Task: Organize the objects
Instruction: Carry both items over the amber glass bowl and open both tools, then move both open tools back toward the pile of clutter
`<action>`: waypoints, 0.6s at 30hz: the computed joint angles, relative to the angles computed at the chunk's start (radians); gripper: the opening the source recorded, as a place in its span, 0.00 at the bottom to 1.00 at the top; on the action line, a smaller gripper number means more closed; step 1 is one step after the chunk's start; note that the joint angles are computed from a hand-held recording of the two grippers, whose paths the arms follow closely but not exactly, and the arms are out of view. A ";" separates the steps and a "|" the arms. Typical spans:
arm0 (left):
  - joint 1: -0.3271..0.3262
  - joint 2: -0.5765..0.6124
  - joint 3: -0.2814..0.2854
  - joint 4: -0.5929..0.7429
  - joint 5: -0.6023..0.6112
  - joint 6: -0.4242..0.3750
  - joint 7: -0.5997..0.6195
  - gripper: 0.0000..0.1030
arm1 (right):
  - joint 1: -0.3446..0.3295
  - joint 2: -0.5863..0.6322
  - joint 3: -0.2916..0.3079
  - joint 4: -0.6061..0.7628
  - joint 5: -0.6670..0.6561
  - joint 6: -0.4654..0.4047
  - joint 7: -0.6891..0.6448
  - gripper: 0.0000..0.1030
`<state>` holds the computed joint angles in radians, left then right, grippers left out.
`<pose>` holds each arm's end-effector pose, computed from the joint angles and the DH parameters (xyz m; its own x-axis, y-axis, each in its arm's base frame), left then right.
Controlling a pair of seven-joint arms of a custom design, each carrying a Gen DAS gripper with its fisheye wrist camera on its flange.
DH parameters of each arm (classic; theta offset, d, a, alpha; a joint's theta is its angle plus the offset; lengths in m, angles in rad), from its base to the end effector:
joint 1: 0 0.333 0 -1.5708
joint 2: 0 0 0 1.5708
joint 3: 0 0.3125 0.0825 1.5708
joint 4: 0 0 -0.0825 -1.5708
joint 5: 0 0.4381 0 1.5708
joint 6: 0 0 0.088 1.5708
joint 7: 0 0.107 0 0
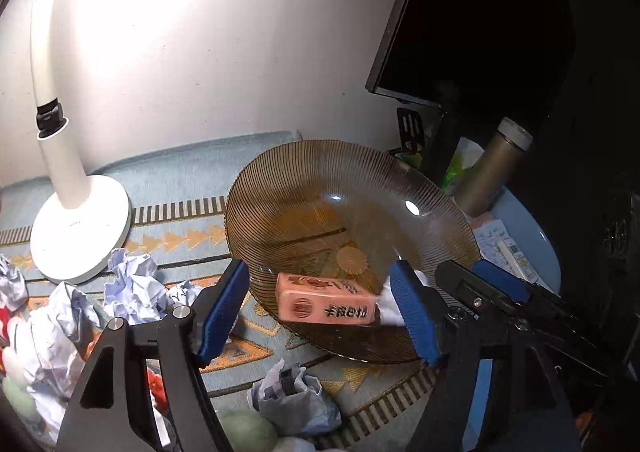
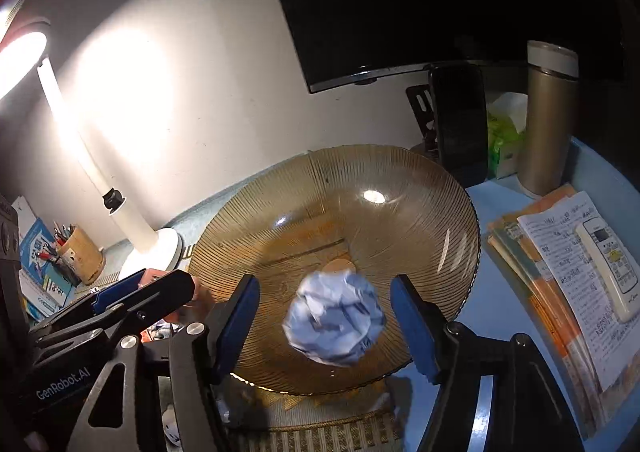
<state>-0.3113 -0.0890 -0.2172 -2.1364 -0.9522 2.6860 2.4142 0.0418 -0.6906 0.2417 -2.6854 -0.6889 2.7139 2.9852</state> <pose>0.5388 -0.2871 0.4777 -0.6632 -0.6984 0.2691 -0.6243 0.3179 -0.7136 0.4116 0.1431 0.4800 -0.4389 -0.8616 -0.2549 -0.4908 0.4675 -0.7352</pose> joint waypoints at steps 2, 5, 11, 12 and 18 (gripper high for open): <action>0.001 -0.022 0.006 -0.020 -0.024 0.002 0.014 0.69 | 0.003 -0.030 -0.004 -0.020 0.001 0.003 0.001 0.64; -0.002 -0.078 0.024 -0.071 -0.072 0.003 0.048 0.69 | 0.023 -0.069 0.000 -0.040 0.015 -0.002 -0.014 0.64; -0.021 -0.291 0.106 -0.245 -0.201 0.045 0.145 0.69 | 0.087 -0.102 0.032 -0.032 0.045 0.035 -0.063 0.64; -0.020 -0.328 0.121 -0.276 -0.208 0.056 0.148 0.69 | 0.093 -0.103 0.053 -0.023 0.045 0.027 -0.064 0.64; 0.087 -0.474 0.068 -0.512 -0.043 0.323 -0.015 0.78 | 0.110 -0.008 0.171 0.007 0.012 0.108 0.028 0.64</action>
